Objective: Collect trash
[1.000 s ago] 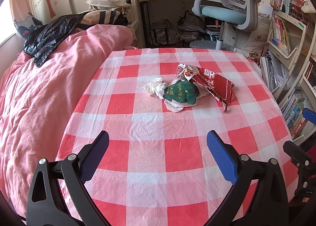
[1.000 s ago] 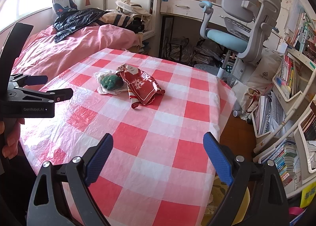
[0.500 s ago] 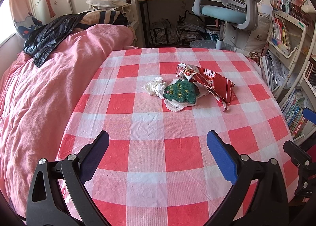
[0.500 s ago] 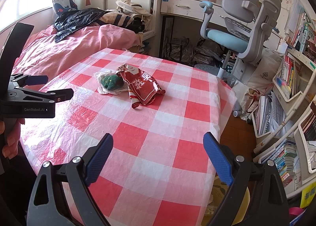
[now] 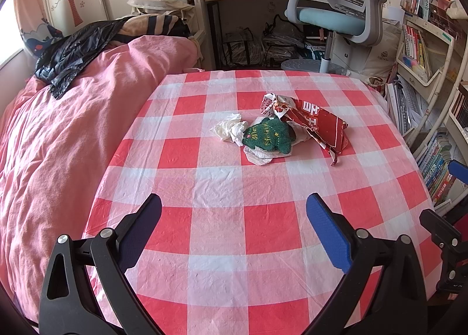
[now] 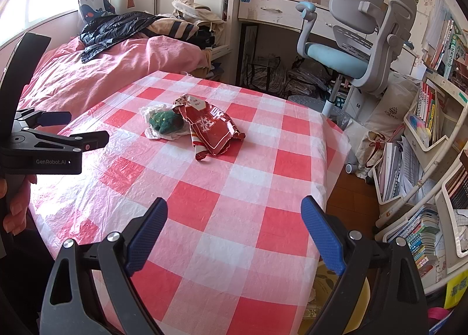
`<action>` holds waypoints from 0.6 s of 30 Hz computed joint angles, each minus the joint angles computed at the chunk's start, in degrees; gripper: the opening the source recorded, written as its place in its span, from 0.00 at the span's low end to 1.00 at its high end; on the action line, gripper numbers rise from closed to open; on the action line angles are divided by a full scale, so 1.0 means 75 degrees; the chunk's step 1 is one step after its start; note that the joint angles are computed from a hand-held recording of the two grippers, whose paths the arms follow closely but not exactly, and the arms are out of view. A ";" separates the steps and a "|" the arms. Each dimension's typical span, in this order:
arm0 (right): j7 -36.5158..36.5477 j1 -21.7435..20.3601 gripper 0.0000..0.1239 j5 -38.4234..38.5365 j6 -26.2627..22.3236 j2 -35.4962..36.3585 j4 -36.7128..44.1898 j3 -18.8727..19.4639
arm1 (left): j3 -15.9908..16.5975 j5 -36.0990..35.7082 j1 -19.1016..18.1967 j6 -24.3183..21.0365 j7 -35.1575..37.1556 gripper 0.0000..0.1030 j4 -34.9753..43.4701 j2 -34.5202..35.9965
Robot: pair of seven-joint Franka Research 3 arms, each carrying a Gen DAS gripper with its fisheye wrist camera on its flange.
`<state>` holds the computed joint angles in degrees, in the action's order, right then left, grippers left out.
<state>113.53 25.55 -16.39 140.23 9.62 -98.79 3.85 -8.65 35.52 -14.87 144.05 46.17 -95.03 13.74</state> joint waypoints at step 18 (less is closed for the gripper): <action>-0.0042 0.0017 0.72 0.0001 -0.0013 0.0004 -0.0014 0.0016 | 0.0012 0.0015 -0.0017 -0.0026 0.0011 0.93 0.0049 0.0026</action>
<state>113.22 25.67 -16.38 140.13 9.65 -98.89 3.97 -8.56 35.63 -15.00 143.85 46.25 -94.66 13.94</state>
